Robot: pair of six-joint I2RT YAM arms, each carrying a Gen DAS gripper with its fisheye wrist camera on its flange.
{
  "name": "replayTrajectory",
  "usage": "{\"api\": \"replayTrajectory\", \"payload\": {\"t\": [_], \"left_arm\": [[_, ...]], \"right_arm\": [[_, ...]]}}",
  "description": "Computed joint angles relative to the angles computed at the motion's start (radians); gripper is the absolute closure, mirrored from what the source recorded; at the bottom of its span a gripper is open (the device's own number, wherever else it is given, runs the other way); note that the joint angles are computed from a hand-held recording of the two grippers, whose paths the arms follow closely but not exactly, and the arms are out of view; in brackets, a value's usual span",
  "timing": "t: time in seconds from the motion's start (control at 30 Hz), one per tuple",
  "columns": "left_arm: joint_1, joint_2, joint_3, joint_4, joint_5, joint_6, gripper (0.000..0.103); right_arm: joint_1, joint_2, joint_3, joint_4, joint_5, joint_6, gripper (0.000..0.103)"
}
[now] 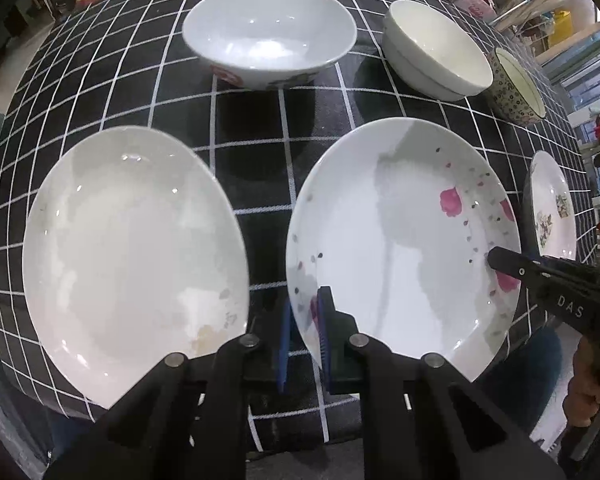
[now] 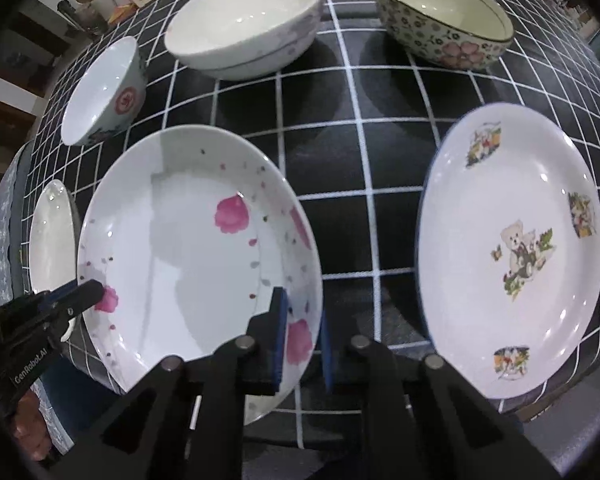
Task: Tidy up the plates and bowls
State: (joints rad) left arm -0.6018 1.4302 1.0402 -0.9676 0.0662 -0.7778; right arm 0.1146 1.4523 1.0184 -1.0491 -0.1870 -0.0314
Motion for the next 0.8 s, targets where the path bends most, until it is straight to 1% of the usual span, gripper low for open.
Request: {"api": "replayTrajectory", "payload": {"t": [0.13,0.27,0.37,0.4,0.6,0.67,0.8], "left_arm": [[-0.005,-0.046,0.002,-0.053,-0.045,-0.001,0.092],[0.025,-0.120,-0.028,-0.070,-0.024,0.004,0.092],[0.032,-0.167,-0.036,-0.095,-0.036,0.011,0.092],[0.031,-0.177,-0.035,-0.100,-0.039,0.008,0.092],[0.078,-0.276,-0.033,-0.171,-0.056,0.035,0.092],[0.099,-0.300,-0.039,-0.184,-0.054,0.046,0.092],[0.144,-0.364,-0.044,-0.262,-0.080,0.077,0.092]], "right_arm": [[0.000,-0.045,0.006,-0.036,-0.042,0.001,0.084],[0.006,-0.098,0.012,-0.068,-0.048,0.006,0.084],[0.023,-0.125,0.025,-0.086,-0.046,0.018,0.084],[0.079,-0.109,0.040,-0.062,-0.033,0.072,0.084],[0.166,-0.105,0.074,-0.061,-0.019,0.152,0.084],[0.219,-0.070,0.089,-0.031,-0.011,0.199,0.084],[0.329,-0.026,0.112,0.011,-0.004,0.284,0.084]]}}
